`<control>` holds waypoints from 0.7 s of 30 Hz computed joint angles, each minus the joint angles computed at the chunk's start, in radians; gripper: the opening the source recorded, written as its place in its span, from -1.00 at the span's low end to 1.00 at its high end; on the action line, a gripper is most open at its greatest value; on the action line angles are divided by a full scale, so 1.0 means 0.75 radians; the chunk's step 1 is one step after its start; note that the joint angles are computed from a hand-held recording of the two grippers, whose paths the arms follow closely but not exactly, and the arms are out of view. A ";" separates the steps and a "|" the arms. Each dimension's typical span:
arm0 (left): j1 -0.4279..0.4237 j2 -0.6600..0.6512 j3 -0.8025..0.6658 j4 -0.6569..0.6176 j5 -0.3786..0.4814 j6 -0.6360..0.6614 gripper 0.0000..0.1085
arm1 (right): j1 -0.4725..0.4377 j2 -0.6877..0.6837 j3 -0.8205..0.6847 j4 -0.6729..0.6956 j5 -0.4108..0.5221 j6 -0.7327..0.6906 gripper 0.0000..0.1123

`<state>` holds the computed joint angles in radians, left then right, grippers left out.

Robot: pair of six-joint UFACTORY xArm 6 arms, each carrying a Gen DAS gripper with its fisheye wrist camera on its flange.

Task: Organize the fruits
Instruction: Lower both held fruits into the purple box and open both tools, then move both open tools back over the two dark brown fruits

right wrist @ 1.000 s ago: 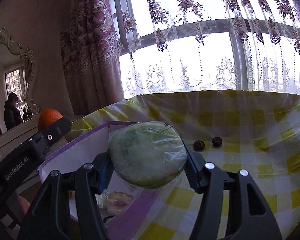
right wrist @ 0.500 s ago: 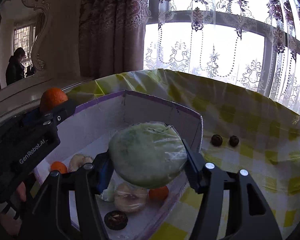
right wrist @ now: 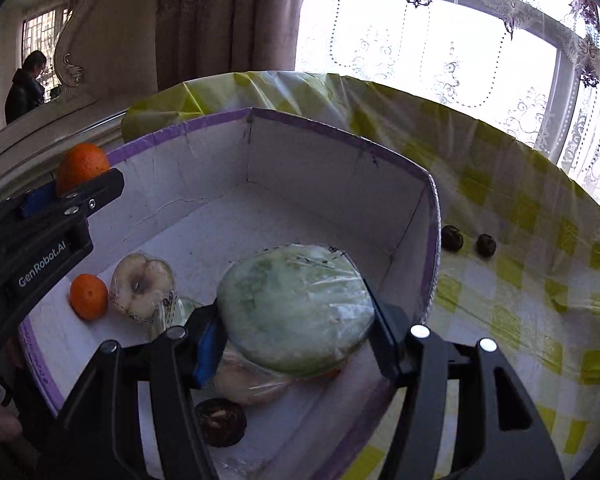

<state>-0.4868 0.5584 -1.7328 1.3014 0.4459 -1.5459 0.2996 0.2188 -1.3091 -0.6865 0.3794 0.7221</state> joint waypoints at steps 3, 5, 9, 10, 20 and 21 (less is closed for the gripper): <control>-0.015 0.011 -0.014 -0.040 0.040 0.082 -0.20 | 0.002 -0.010 0.012 0.022 -0.004 -0.042 0.12; -0.020 0.015 -0.020 -0.067 0.052 0.129 -0.20 | -0.013 -0.021 0.034 0.141 -0.051 -0.116 0.38; -0.021 -0.005 0.001 -0.035 0.044 0.117 0.29 | -0.023 -0.033 0.048 0.180 -0.082 -0.132 0.51; -0.034 -0.011 0.003 -0.002 0.081 0.089 0.46 | -0.026 -0.037 0.055 0.175 -0.095 -0.125 0.53; -0.087 -0.014 -0.037 0.144 0.165 -0.006 0.70 | -0.116 -0.147 0.214 0.174 -0.352 -0.012 0.65; -0.093 -0.018 -0.034 0.170 0.153 -0.031 0.70 | -0.139 -0.169 0.244 0.122 -0.402 0.055 0.65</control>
<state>-0.5569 0.5447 -1.7587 1.4291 0.5606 -1.5690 0.1954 0.0918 -1.1264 -0.5947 0.0782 0.7631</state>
